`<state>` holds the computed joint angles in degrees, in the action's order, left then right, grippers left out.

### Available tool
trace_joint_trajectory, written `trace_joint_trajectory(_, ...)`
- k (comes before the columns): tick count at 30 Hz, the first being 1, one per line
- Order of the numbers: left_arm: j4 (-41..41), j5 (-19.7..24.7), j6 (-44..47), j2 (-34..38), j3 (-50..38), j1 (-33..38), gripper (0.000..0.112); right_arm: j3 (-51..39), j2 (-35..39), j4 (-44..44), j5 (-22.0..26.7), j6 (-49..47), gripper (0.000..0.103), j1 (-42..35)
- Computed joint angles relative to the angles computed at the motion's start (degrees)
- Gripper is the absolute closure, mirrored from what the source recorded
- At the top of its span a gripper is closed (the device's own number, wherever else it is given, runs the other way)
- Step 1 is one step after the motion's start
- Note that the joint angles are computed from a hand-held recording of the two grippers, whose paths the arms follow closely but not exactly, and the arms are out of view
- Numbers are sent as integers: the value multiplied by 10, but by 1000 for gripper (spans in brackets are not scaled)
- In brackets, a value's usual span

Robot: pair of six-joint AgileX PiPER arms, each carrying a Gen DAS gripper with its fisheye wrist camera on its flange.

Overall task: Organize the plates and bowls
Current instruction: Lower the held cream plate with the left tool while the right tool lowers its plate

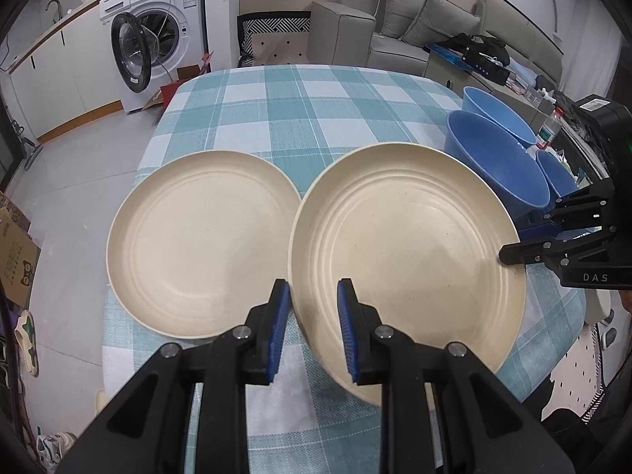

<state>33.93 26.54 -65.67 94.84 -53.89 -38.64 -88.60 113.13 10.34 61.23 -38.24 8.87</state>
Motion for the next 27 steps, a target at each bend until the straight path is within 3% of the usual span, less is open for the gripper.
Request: trace_joint_trajectory(27,-60,16,71,55,-44,-12,89,16,11,-1,-5,1,86,-19)
